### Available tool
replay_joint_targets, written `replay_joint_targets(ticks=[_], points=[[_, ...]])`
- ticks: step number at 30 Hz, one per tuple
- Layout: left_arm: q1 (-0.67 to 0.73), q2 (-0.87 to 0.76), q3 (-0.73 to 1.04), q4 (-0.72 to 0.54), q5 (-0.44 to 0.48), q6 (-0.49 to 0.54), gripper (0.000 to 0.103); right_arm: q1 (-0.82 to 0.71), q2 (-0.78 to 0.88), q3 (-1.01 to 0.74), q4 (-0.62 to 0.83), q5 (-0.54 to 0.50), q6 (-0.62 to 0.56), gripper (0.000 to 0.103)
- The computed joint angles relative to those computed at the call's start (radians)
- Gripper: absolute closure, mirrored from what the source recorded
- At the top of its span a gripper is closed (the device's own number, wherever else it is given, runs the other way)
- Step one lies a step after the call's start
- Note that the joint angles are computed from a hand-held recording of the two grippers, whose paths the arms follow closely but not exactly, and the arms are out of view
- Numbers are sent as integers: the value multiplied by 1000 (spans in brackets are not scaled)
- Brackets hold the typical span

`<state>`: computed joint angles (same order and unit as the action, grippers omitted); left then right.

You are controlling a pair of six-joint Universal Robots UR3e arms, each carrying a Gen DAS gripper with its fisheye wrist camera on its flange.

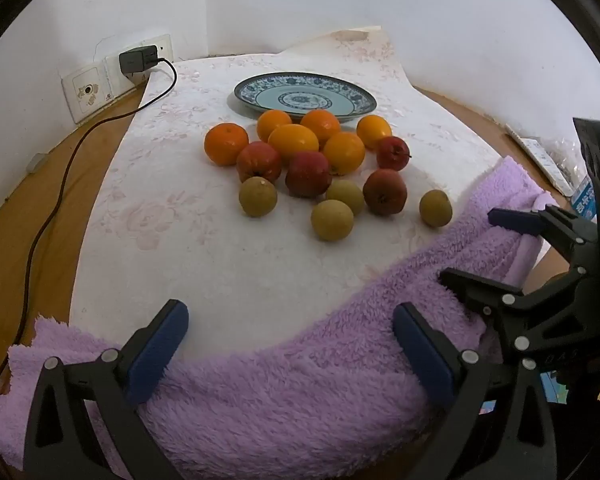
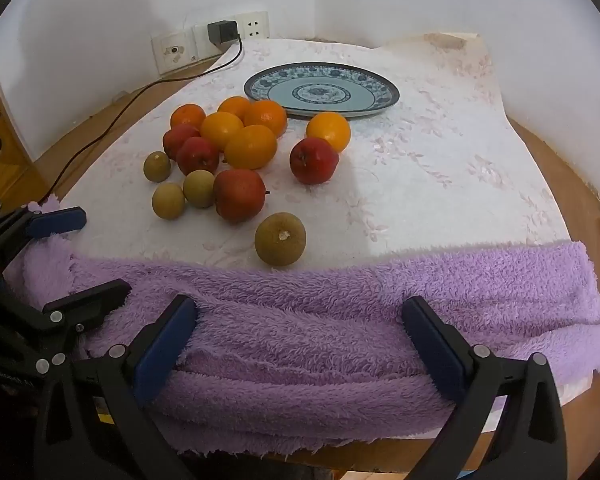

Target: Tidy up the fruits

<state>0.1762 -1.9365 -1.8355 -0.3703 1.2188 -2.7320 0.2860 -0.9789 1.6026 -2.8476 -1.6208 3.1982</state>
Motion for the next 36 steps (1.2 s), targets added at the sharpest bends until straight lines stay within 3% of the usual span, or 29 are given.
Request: replay_joint_targets(ticks=[6, 36], points=[[0, 0, 0, 0, -1, -1, 0, -8, 10, -75, 74, 5, -6, 0], [2, 0, 0, -2, -4, -1, 0, -8, 7, -73, 81, 6, -10, 0]])
